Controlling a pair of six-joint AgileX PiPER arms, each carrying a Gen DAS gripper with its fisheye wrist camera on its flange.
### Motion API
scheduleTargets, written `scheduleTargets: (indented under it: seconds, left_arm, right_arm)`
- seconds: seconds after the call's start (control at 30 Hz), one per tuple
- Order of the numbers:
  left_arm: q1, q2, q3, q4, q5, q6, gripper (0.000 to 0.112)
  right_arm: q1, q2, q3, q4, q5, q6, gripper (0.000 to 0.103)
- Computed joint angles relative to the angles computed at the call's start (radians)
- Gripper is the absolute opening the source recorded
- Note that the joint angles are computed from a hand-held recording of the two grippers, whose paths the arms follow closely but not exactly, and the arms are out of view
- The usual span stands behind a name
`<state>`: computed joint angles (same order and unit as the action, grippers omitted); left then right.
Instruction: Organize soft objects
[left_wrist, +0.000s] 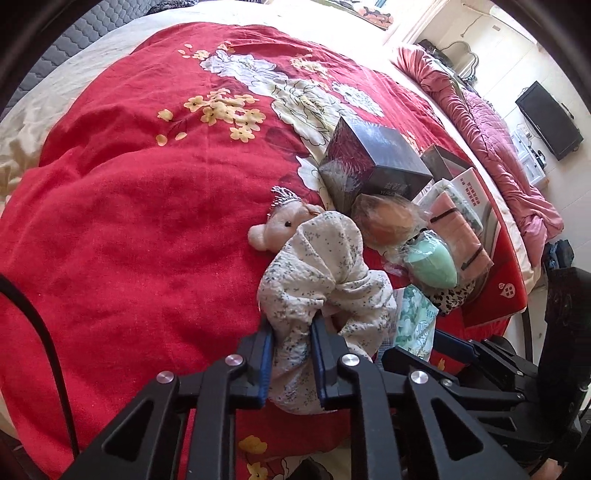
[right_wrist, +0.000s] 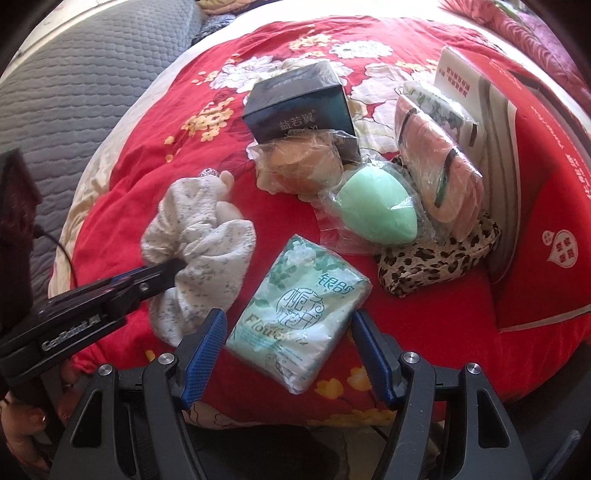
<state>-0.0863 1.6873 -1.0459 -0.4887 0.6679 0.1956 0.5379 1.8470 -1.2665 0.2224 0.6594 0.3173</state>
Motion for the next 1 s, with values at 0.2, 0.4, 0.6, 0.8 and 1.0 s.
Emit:
scheduleTargets:
  seconds: [0.2,0.4,0.6,0.8,1.0]
  left_arm:
    - [0.046,-0.024,0.015,-0.048,0.004,0.046,0.019]
    - [0.025,-0.058,0.017,0.03,-0.017,-0.011,0.019]
    - [-0.014,-0.099,0.017,0.081,-0.044,-0.056,0.019]
    - [-0.067,-0.146,0.02,0.161,-0.078,-0.153,0.019]
    - [-0.12,-0.169,0.0,0.237,-0.077,-0.247,0.019]
  right_arm:
    - [0.011,0.047,-0.04,-0.048,0.024,0.045,0.071]
    - [0.007,0.026,0.003,-0.04,-0.028,-0.011,0.065]
    - [-0.021,-0.042,0.062,0.038,-0.066,-0.108,0.06]
    - [-0.017,-0.126,0.093,-0.01,-0.102,-0.119,0.06]
    - [-0.018,-0.186,0.115,-0.101,-0.136,-0.09,0.06]
